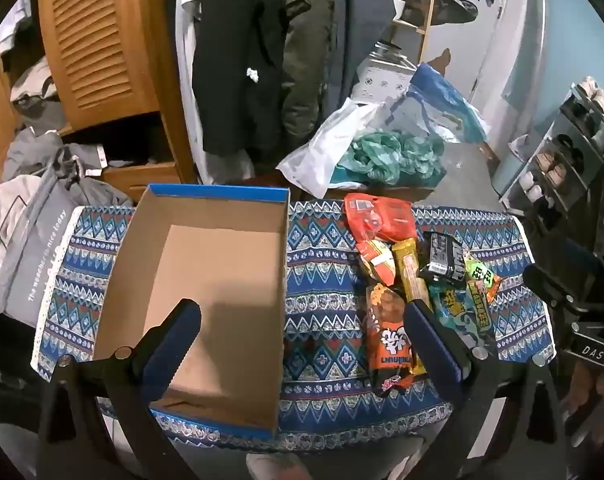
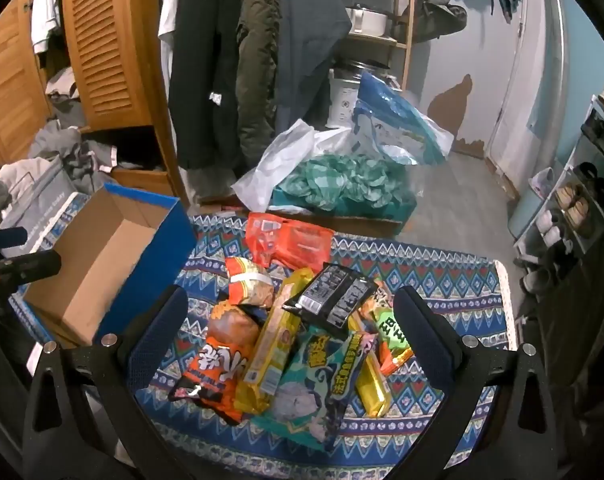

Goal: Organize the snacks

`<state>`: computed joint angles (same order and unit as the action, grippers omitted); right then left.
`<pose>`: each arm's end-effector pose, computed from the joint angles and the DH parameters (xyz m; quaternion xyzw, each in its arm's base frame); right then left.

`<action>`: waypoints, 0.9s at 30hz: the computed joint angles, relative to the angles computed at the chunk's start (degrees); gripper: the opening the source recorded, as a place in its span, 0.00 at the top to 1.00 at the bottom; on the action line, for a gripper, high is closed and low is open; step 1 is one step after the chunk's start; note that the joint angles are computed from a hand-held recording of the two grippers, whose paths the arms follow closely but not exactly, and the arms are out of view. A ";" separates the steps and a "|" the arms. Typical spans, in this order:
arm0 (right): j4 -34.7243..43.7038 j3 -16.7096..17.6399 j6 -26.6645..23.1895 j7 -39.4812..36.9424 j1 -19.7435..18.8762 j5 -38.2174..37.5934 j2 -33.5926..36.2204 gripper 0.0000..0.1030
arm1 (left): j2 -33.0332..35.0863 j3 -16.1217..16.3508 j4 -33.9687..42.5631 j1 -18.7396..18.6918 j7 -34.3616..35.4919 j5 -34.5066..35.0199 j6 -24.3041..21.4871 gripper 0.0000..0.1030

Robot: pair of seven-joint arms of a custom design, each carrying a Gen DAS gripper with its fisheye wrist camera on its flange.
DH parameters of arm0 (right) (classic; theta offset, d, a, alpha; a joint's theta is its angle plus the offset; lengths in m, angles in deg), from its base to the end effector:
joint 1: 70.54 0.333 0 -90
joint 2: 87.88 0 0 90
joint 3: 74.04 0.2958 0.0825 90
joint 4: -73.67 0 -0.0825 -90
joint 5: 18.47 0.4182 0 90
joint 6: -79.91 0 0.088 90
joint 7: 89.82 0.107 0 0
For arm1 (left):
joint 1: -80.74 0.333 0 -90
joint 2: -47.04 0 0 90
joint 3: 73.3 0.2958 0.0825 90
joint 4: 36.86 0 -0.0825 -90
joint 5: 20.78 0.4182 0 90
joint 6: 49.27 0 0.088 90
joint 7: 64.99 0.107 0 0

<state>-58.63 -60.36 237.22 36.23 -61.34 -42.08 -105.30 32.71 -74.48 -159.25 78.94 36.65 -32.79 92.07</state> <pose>0.4902 0.2317 0.5102 -0.6868 0.6158 -0.2611 0.2846 0.5614 -0.0296 0.5476 -0.6295 0.7180 -0.2490 0.1617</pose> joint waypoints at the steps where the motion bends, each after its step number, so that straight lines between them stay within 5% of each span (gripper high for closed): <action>1: 0.16 -0.03 -0.27 -0.10 0.07 0.10 0.10 0.02 | 0.00 -0.02 0.04 0.03 0.09 0.15 -0.16 0.01; 27: -0.31 -0.20 -0.19 -1.08 0.42 1.89 0.18 0.02 | -0.38 0.13 -1.17 -0.61 1.56 -0.99 0.86 0.01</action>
<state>-58.95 -60.56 237.03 35.15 -60.92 -40.19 -105.12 32.32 -74.35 -160.42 78.33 38.21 -33.78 92.93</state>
